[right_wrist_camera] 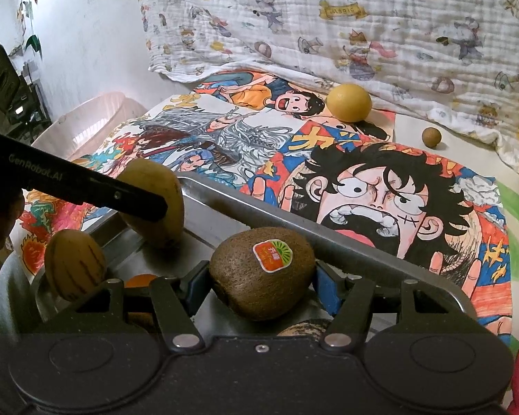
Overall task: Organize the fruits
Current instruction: 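Carry the pear in the left gripper to the tray while the right carries the kiwi, then open the left gripper to drop the pear on the tray while the right releases the kiwi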
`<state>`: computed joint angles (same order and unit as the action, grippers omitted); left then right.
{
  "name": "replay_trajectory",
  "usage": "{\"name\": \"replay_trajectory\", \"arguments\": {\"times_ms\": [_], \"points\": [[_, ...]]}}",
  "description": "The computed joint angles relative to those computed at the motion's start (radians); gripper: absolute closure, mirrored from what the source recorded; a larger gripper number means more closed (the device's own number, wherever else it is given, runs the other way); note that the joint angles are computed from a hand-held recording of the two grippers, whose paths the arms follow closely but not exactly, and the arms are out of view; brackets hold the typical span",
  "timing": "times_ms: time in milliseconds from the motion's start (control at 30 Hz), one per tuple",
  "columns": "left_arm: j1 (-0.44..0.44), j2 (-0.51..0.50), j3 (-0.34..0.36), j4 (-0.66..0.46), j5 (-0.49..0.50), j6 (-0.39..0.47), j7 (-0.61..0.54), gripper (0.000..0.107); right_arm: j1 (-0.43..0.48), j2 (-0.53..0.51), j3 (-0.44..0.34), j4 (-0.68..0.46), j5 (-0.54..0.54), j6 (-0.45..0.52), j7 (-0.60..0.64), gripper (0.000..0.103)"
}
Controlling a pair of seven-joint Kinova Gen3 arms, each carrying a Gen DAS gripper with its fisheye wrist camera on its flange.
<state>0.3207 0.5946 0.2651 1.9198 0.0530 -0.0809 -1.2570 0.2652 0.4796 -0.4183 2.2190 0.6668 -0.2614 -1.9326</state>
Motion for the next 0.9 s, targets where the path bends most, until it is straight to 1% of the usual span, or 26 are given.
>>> {"name": "replay_trajectory", "arguments": {"times_ms": [133, 233, 300, 400, 467, 567, 600, 700, 767, 900], "points": [[0.012, -0.002, -0.012, 0.003, 0.005, 0.002, 0.004, 0.048, -0.010, -0.003, 0.013, 0.005, -0.004, -0.012, 0.007, 0.036], [0.047, -0.004, -0.048, -0.009, 0.018, 0.030, 0.008, 0.045, -0.025, -0.013, 0.037, 0.021, -0.012, -0.041, 0.018, 0.031], [0.052, -0.006, -0.051, -0.006, 0.023, 0.028, 0.009, 0.043, -0.017, -0.018, 0.037, 0.027, 0.000, -0.050, 0.002, 0.029], [0.064, -0.016, -0.060, 0.001, 0.029, 0.020, 0.013, 0.038, -0.003, -0.032, 0.039, 0.041, 0.023, -0.064, -0.033, 0.025], [0.077, -0.026, -0.071, 0.007, 0.033, 0.014, 0.015, 0.033, 0.016, -0.043, 0.034, 0.052, 0.055, -0.076, -0.071, 0.021], [0.110, -0.047, -0.101, 0.022, 0.043, -0.005, 0.017, 0.024, 0.016, -0.068, 0.059, 0.074, 0.089, -0.104, -0.110, 0.017], [0.123, -0.055, -0.112, 0.029, 0.047, -0.015, 0.017, 0.023, 0.012, -0.077, 0.071, 0.082, 0.098, -0.114, -0.121, 0.016], [0.176, -0.079, -0.161, 0.046, 0.063, -0.039, 0.009, 0.017, 0.000, -0.103, 0.104, 0.103, 0.127, -0.138, -0.155, 0.012], [0.221, -0.093, -0.201, 0.057, 0.080, -0.057, -0.003, 0.011, -0.001, -0.121, 0.120, 0.116, 0.156, -0.151, -0.188, 0.008], [0.329, -0.120, -0.294, 0.082, 0.135, -0.093, -0.054, 0.007, -0.005, -0.160, 0.155, 0.147, 0.217, -0.178, -0.245, 0.003]]}}
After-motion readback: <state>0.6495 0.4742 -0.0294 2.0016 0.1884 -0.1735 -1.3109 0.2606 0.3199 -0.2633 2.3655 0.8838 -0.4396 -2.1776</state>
